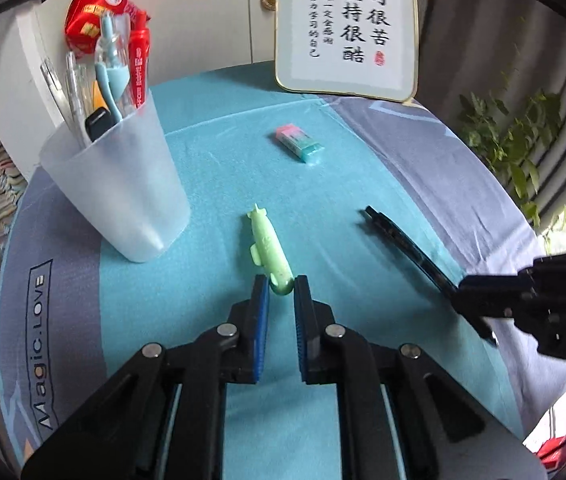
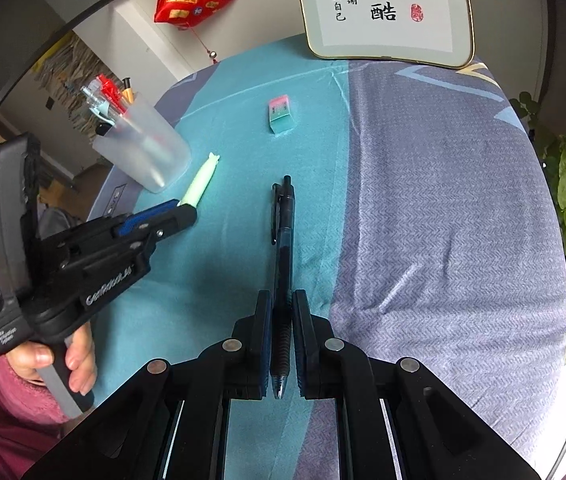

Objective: Organize stationery
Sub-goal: 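Grasp the pale green highlighter with the left gripper while the right holds the black pen, then carry the green highlighter into the frosted cup with the left gripper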

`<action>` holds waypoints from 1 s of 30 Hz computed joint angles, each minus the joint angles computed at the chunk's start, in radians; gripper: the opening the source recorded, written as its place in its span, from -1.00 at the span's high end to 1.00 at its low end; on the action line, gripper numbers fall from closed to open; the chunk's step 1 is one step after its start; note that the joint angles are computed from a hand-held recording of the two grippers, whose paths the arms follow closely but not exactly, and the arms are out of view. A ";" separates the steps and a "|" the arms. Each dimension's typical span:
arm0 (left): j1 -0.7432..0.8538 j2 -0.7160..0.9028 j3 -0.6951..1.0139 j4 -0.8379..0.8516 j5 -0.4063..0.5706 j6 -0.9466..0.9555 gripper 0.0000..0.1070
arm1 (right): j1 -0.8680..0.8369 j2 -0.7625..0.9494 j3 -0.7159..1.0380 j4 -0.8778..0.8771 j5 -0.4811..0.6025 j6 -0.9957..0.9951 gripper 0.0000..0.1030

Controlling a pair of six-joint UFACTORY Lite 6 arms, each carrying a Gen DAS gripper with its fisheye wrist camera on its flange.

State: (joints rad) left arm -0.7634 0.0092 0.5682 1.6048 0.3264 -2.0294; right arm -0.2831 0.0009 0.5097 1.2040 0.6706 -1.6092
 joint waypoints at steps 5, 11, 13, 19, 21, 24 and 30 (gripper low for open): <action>-0.049 -0.231 -0.135 -0.158 0.062 0.158 0.82 | 0.000 -0.099 -0.065 -0.040 0.002 0.030 0.79; -0.057 -0.397 -0.222 -0.310 0.078 0.320 0.82 | 0.122 -0.205 -0.136 -0.156 -0.093 0.156 0.79; -0.056 -0.426 -0.241 -0.322 0.081 0.341 0.82 | 0.177 -0.229 -0.146 -0.195 -0.140 0.207 0.79; -0.010 -0.492 -0.277 -0.345 0.038 0.382 0.82 | 0.265 -0.153 -0.028 -0.190 -0.183 0.307 0.53; 0.000 -0.514 -0.285 -0.359 0.031 0.408 0.82 | 0.312 -0.106 0.027 -0.200 -0.215 0.350 0.32; 0.029 -0.551 -0.295 -0.407 0.012 0.480 0.83 | 0.382 -0.028 0.111 -0.270 -0.260 0.460 0.30; 0.105 -0.597 -0.303 -0.505 -0.036 0.632 0.83 | 0.466 0.113 0.218 -0.445 -0.315 0.686 0.30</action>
